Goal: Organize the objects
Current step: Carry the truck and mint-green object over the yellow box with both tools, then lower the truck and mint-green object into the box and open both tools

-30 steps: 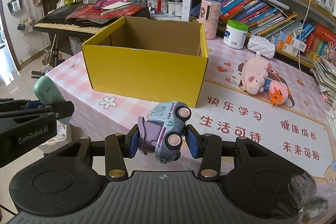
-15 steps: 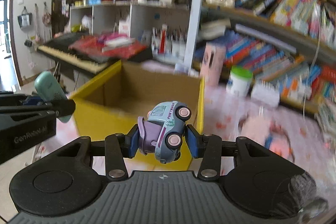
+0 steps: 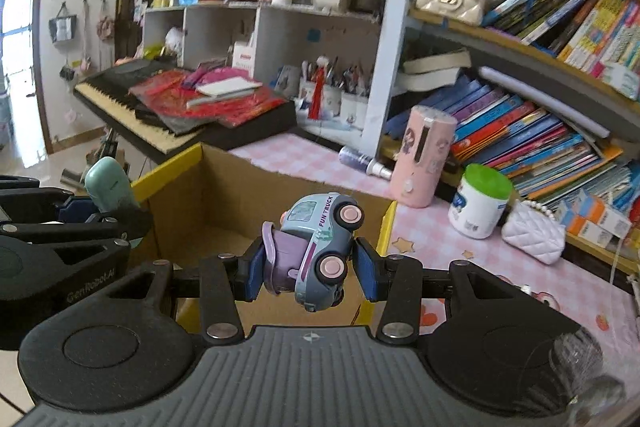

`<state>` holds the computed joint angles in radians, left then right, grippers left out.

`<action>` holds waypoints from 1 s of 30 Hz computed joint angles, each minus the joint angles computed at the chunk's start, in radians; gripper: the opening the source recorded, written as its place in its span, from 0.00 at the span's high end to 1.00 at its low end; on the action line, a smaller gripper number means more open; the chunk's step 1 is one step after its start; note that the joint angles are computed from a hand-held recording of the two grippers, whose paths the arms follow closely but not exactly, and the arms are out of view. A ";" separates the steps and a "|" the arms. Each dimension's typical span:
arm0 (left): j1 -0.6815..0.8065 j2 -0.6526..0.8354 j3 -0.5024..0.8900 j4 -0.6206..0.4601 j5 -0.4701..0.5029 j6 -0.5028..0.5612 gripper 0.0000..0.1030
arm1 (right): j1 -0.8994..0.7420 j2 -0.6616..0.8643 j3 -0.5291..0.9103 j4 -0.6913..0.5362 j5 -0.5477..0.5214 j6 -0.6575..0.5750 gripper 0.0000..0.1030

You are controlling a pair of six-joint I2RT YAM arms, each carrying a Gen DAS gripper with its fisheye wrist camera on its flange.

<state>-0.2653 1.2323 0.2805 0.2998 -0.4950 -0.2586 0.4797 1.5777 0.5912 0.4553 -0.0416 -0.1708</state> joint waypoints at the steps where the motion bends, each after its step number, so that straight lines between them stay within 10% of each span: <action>1: 0.003 0.034 0.012 0.005 0.000 -0.001 0.83 | -0.003 0.026 0.016 -0.001 -0.010 -0.011 0.58; 30: 0.049 0.338 0.165 -0.065 0.022 -0.057 0.83 | -0.008 0.321 0.396 -0.402 -0.138 -0.213 0.58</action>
<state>-0.2167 1.5706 0.4458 0.2345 -0.4727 -0.3157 0.4713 1.8987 0.9875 0.0528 -0.1793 -0.3835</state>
